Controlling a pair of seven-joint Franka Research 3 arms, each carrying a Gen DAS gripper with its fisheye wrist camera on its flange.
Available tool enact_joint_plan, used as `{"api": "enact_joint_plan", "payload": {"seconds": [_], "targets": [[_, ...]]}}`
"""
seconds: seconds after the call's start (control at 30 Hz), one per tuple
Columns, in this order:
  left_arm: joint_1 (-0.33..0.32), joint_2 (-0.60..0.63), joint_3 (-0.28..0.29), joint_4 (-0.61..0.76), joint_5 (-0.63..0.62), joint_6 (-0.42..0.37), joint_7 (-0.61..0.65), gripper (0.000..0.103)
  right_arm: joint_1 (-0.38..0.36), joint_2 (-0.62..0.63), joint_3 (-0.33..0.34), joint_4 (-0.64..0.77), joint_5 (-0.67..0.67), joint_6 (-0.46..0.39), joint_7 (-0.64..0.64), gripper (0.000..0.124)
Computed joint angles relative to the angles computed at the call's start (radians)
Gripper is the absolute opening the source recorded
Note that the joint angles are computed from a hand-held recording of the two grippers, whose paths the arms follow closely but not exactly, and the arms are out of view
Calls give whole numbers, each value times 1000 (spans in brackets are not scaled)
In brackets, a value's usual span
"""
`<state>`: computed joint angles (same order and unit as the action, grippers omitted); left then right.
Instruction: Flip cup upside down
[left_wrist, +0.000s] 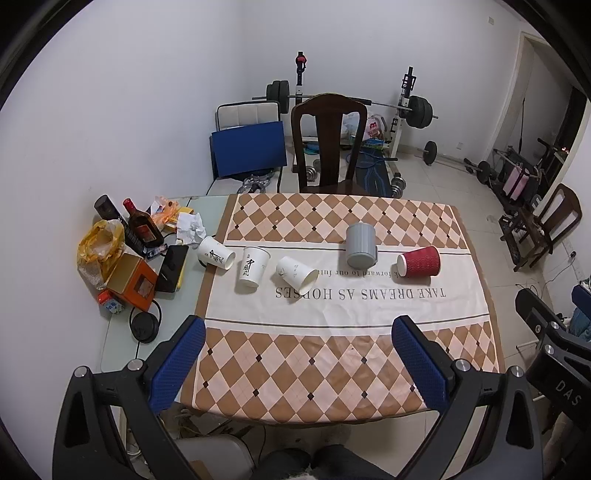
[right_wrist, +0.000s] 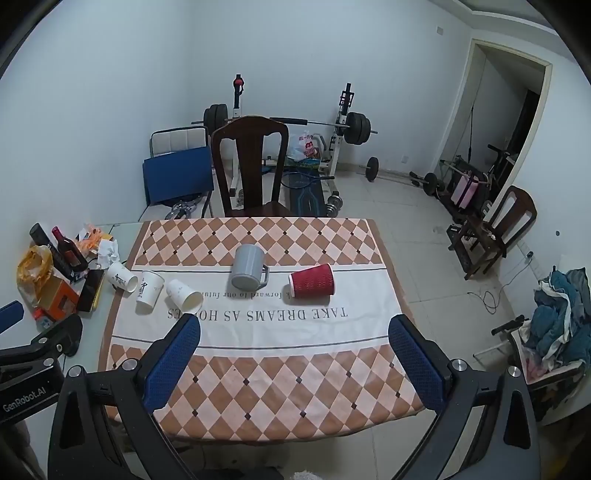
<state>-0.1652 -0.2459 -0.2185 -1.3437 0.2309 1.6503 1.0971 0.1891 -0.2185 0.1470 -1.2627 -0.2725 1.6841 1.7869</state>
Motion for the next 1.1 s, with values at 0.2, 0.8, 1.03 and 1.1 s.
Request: {"api": "enact_joint_plan", "payload": {"seconds": [0.2, 0.8, 1.03, 1.1], "targets": [[0, -17, 6, -24, -4, 7, 2, 103, -4, -18, 2, -32, 3, 21, 4, 103], [6, -36, 8, -54, -8, 22, 6, 103, -7, -24, 5, -39, 0, 23, 6, 103], [5, -41, 3, -63, -5, 29, -4, 103, -15, 3, 13, 20, -4, 7, -7, 103], [4, -39, -1, -61, 0, 31, -9, 103, -6, 14, 9, 41, -9, -14, -4, 103]]}}
